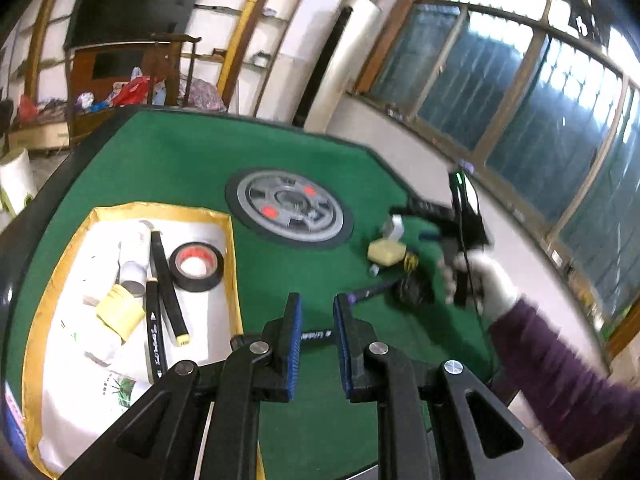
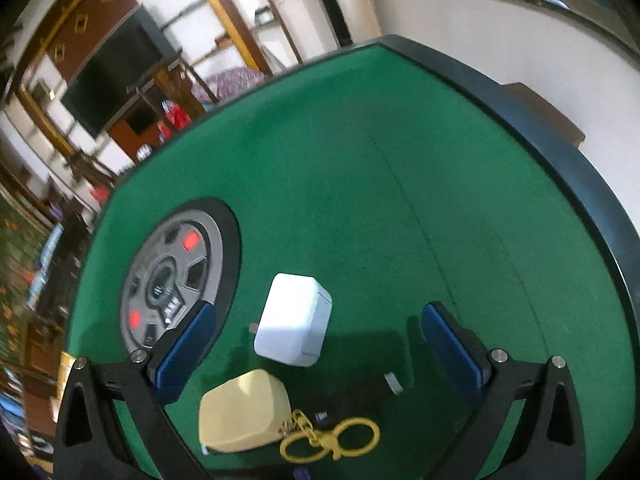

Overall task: Organize rigid objects
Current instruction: 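Grasp the black marker lying on the black disc with the left gripper, then lift the marker with left while right grasps the white plug adapter, then carry the marker and plug over the tray and open both grippers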

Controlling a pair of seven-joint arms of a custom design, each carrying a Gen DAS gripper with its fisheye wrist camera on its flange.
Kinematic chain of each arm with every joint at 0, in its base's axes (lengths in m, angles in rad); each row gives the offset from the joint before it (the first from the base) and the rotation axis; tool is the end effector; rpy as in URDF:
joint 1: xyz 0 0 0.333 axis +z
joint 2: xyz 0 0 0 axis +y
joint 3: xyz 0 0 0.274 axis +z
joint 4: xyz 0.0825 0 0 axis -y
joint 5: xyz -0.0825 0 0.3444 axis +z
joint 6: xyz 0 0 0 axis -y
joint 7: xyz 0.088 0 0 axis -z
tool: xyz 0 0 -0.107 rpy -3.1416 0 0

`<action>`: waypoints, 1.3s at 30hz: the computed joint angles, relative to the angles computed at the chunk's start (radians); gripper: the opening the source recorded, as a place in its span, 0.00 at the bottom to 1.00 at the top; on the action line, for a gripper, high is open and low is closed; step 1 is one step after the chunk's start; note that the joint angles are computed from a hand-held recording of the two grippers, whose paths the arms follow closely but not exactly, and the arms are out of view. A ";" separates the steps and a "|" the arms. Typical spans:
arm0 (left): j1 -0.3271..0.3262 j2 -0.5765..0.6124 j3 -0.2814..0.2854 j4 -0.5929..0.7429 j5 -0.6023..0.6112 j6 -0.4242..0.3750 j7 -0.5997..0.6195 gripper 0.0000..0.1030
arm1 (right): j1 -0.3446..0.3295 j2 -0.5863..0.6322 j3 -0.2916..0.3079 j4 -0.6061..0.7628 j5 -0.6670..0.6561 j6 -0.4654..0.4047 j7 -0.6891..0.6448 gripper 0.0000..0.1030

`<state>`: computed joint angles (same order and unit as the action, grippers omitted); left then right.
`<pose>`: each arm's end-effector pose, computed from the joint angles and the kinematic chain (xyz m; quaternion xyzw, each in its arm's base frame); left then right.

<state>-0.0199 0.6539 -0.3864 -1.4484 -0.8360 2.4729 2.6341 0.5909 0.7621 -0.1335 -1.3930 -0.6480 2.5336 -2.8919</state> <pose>0.6553 -0.2191 0.3525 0.3542 -0.8254 0.4388 0.0279 0.6168 0.3350 0.2870 -0.3403 0.8843 -0.1905 0.2568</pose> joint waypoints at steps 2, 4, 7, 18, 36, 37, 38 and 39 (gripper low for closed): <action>-0.038 -0.007 0.020 -0.010 0.070 0.002 0.008 0.30 | -0.042 0.062 0.054 0.101 0.073 -0.051 -0.120 0.85; -0.081 -0.038 0.035 -0.057 0.147 0.056 0.052 0.49 | -0.064 0.089 0.078 0.132 0.127 -0.039 -0.178 0.60; -0.137 -0.066 0.041 -0.132 0.251 0.185 0.156 0.56 | -0.047 0.075 0.055 0.103 0.136 -0.007 -0.191 0.46; -0.441 0.128 0.338 0.032 0.815 0.288 -0.151 0.43 | 0.073 -0.131 -0.070 -0.221 -0.093 0.206 0.095 0.45; 0.030 -0.045 -0.006 -0.044 0.184 0.002 -0.032 0.15 | 0.108 -0.104 0.015 -0.043 -0.392 0.287 0.208 0.45; 0.035 -0.053 0.007 -0.054 0.163 0.012 -0.030 0.15 | 0.104 -0.069 0.029 0.011 -0.357 0.296 0.158 0.45; 0.041 -0.064 0.020 -0.070 0.145 0.031 -0.029 0.15 | 0.105 -0.044 0.038 0.050 -0.327 0.301 0.118 0.45; 0.043 -0.067 0.039 -0.077 0.138 0.045 -0.039 0.15 | 0.102 -0.008 0.053 0.102 -0.290 0.300 0.067 0.45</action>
